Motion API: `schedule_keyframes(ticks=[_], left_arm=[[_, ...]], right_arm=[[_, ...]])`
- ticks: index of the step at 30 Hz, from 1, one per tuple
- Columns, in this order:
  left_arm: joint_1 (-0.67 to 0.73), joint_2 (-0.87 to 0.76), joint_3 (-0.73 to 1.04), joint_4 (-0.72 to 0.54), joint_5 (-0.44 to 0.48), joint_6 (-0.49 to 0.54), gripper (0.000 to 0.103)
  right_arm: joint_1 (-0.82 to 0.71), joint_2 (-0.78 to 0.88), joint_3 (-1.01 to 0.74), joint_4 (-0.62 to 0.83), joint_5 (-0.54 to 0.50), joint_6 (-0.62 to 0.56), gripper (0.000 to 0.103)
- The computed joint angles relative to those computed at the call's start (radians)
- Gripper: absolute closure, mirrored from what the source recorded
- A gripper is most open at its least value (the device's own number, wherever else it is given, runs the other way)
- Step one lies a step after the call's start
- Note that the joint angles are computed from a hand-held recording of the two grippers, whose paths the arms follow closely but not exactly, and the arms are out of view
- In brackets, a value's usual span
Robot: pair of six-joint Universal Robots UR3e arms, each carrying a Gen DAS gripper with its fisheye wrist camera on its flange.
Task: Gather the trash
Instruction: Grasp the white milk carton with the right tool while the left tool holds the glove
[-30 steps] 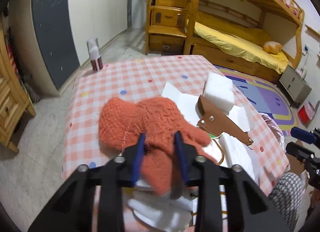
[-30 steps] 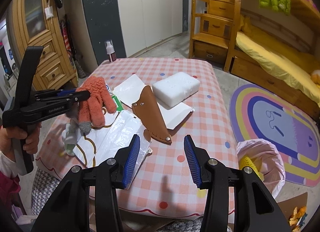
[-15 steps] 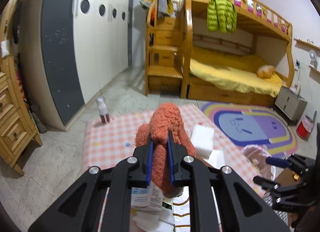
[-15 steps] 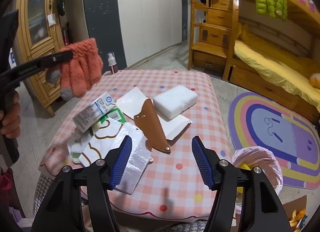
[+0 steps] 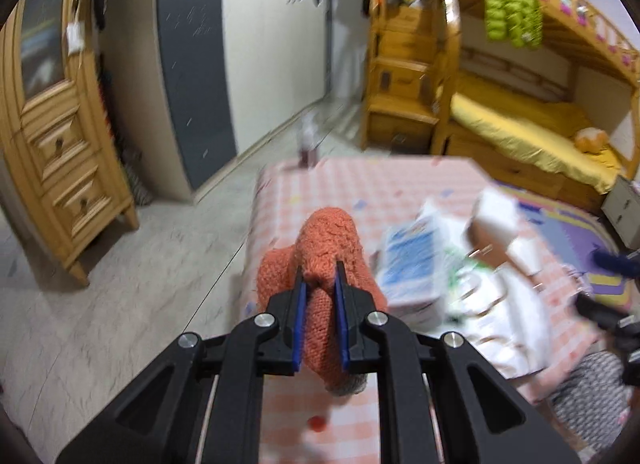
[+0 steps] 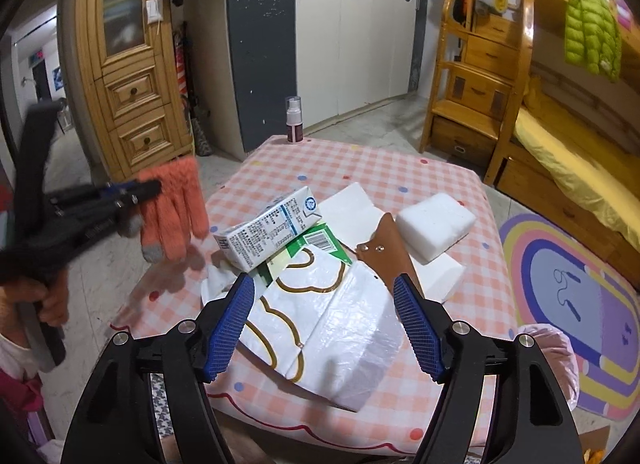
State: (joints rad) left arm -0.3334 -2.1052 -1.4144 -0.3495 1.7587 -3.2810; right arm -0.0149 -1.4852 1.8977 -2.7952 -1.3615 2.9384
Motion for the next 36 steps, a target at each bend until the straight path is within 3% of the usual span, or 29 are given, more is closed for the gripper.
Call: schedule_keyframes(ticks=[3,6,8,16,21,25,30,36], left_arm=[[0.038,-0.010,-0.052,0.028,-0.029,-0.006,0.092],[0.067,-0.056,-0.024,0.006,-0.120,0.009,0.092],[0.084,-0.083,-0.005,-0.004,-0.227,0.016,0.092],[0.045,-0.141,0.065,0.045,-0.436,0.042,0.092],[0.039,-0.111,0.028,0.073,-0.393,0.039,0.092],[0.092,-0.001,-0.145,0.171,-0.342,0.013,0.092],[0.125,0.071,-0.230,0.208,-0.273,0.006,0.092],[0.149,0.074,-0.245,0.205,-0.254,-0.010,0.092]], right_arm=[[0.013,0.010,-0.014,0.006,-0.024,0.022,0.031],[0.014,0.018,-0.023,0.012,-0.036,0.050,0.031],[0.015,0.023,-0.027,0.013,-0.044,0.058,0.031],[0.023,0.055,-0.063,0.017,-0.102,0.081,0.031],[0.038,0.086,-0.095,0.026,-0.114,0.084,0.030],[0.094,0.179,-0.181,0.015,-0.148,0.054,0.016],[0.199,0.362,-0.394,0.083,-0.245,0.027,0.015],[0.289,0.516,-0.555,0.094,-0.340,0.105,0.014]])
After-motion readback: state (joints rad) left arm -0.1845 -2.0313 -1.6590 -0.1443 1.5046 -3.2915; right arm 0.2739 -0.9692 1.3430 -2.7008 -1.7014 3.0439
